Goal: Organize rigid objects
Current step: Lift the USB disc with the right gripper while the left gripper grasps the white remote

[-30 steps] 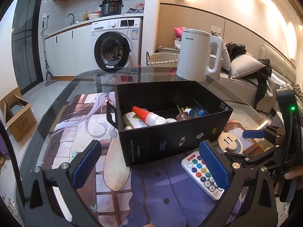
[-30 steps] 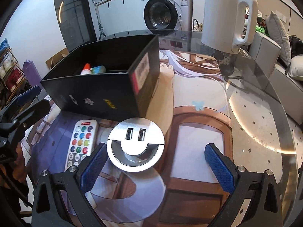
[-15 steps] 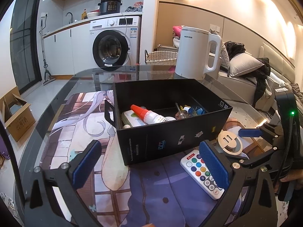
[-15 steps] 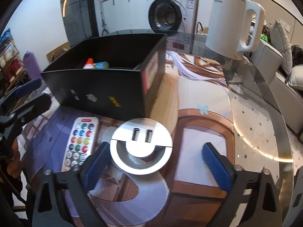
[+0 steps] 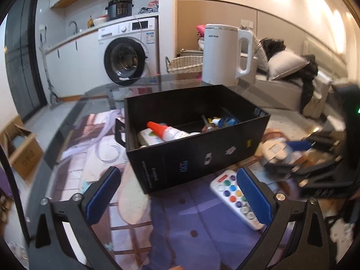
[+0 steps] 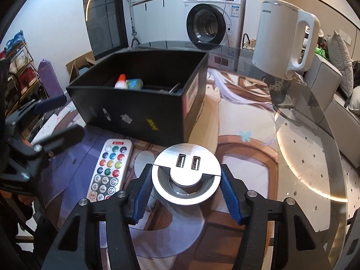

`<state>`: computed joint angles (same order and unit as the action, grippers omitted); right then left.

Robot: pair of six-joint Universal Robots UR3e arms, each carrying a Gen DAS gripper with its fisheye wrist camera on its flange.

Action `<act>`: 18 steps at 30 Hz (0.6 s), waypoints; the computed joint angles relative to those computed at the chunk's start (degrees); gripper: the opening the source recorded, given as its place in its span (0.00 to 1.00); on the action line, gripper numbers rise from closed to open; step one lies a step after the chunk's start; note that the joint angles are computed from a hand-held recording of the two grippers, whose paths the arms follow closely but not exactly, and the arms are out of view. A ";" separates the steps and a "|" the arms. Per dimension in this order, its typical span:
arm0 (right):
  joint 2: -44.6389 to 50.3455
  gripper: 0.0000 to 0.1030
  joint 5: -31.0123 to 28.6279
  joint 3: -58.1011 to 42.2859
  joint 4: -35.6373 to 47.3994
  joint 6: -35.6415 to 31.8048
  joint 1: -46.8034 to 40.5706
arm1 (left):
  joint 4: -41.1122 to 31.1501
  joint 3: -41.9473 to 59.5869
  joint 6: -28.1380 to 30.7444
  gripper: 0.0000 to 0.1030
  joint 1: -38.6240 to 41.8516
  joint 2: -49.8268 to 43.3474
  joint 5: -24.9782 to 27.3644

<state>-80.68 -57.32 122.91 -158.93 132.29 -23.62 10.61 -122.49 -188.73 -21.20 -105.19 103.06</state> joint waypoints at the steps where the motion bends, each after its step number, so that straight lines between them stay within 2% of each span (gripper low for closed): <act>1: -0.24 0.57 0.30 0.10 -0.09 0.09 -0.21 | -1.65 0.92 0.33 1.00 -0.74 -0.36 1.50; 4: -1.63 0.57 1.44 0.23 0.74 0.00 -1.12 | -4.44 1.77 2.29 1.00 -1.39 0.00 1.78; 9: -2.25 0.57 2.39 -0.22 1.49 0.51 -2.09 | -9.62 4.56 6.05 1.00 -4.92 -0.57 6.85; 14: -2.76 0.57 2.79 0.07 1.55 0.10 -2.60 | -15.21 6.97 7.03 1.00 -6.29 -1.33 6.80; 18: -2.71 0.57 3.04 -0.17 1.89 0.12 -2.95 | -17.15 7.26 7.13 1.00 -5.30 -0.72 3.64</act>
